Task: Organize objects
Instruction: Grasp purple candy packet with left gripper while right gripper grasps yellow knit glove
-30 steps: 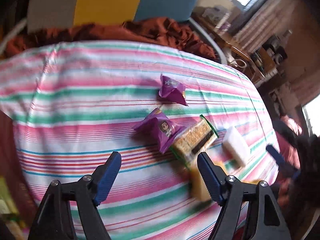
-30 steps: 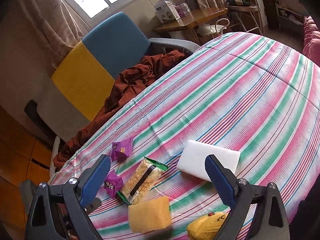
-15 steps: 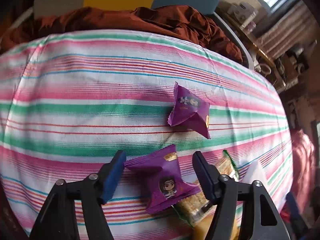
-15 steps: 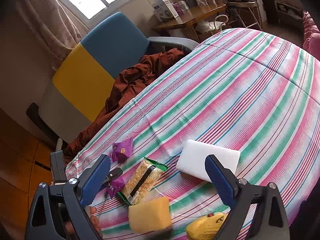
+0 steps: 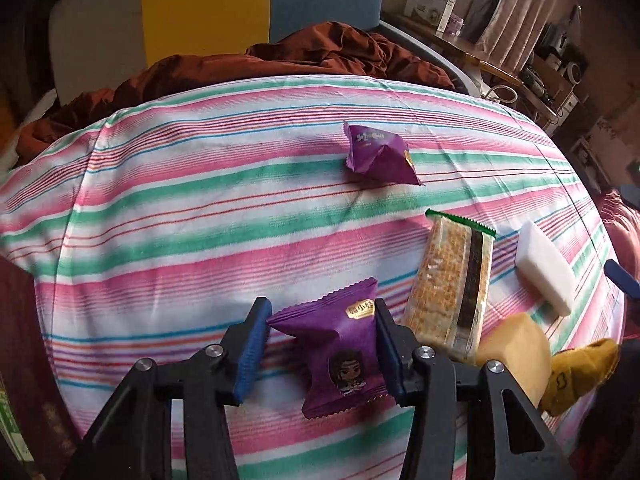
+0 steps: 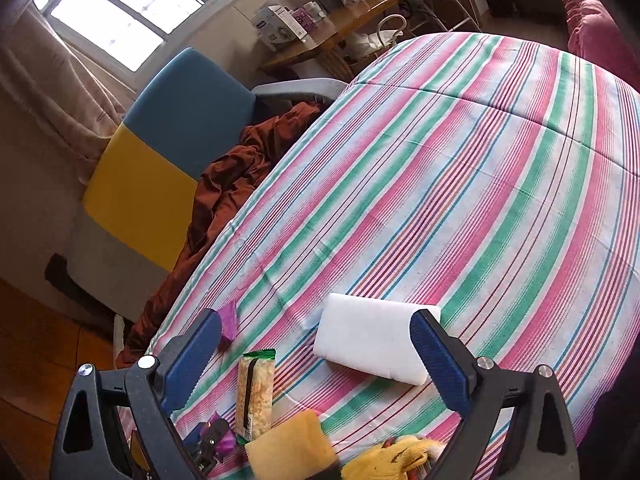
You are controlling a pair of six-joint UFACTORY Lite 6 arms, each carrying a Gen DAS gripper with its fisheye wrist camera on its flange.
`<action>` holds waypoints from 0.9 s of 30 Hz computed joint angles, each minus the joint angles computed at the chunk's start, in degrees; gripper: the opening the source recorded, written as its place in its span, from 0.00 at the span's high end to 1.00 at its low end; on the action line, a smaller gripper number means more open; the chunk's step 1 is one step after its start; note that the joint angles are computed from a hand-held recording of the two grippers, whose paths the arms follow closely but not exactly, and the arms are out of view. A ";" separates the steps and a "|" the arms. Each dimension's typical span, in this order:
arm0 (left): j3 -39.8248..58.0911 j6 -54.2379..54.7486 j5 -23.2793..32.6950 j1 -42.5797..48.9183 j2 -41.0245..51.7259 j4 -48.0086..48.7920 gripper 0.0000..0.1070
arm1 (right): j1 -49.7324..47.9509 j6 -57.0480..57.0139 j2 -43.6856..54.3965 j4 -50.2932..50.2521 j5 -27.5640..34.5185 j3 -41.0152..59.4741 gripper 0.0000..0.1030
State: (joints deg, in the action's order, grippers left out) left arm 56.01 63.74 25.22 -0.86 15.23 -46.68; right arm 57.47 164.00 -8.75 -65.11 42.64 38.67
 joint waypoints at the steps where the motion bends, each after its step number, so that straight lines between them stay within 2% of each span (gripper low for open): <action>1: -1.18 1.15 0.30 1.00 -0.88 -0.79 0.53 | -0.30 0.88 -0.18 -0.65 -0.97 -0.55 0.06; 5: -8.42 13.20 2.56 7.13 -6.41 -7.87 0.53 | -2.65 2.64 0.87 -2.72 -6.78 -1.51 0.06; 9: -13.63 23.44 2.41 9.16 -9.86 -15.29 0.52 | -5.24 -7.68 5.77 3.84 -14.27 2.14 0.06; 11: -13.75 24.36 2.26 9.03 -9.62 -16.20 0.52 | -3.94 -15.40 6.42 9.66 -13.07 4.47 0.06; 13: -13.79 25.31 1.55 8.35 -9.46 -16.68 0.52 | -2.35 -27.23 6.37 18.15 -9.17 7.53 0.06; 16: -16.04 32.82 -1.52 6.54 -10.09 -22.35 0.51 | -0.98 -41.99 7.17 29.23 -3.20 11.01 0.06; 18: -18.10 40.09 -2.70 6.43 -11.10 -28.63 0.51 | -0.35 -45.94 7.01 32.63 -2.57 10.70 0.07; 21: -17.08 37.98 -1.73 7.06 -10.35 -26.92 0.51 | -0.50 -50.75 8.54 38.04 -4.22 10.08 0.09; 22: -16.73 37.32 -1.61 7.01 -10.11 -26.22 0.51 | -0.52 -52.14 9.38 39.30 -4.42 10.18 0.11; 24: -16.22 36.79 -0.99 7.46 -9.75 -25.54 0.53 | -0.23 -54.08 11.58 41.01 -5.27 10.89 0.23; 25: -16.21 36.90 -0.66 7.83 -9.76 -25.44 0.53 | -0.42 -56.15 12.87 42.80 -6.30 11.26 0.33; 27: -16.08 36.16 -0.21 8.36 -9.81 -24.56 0.56 | -0.95 -61.72 16.02 47.50 -9.14 12.17 0.45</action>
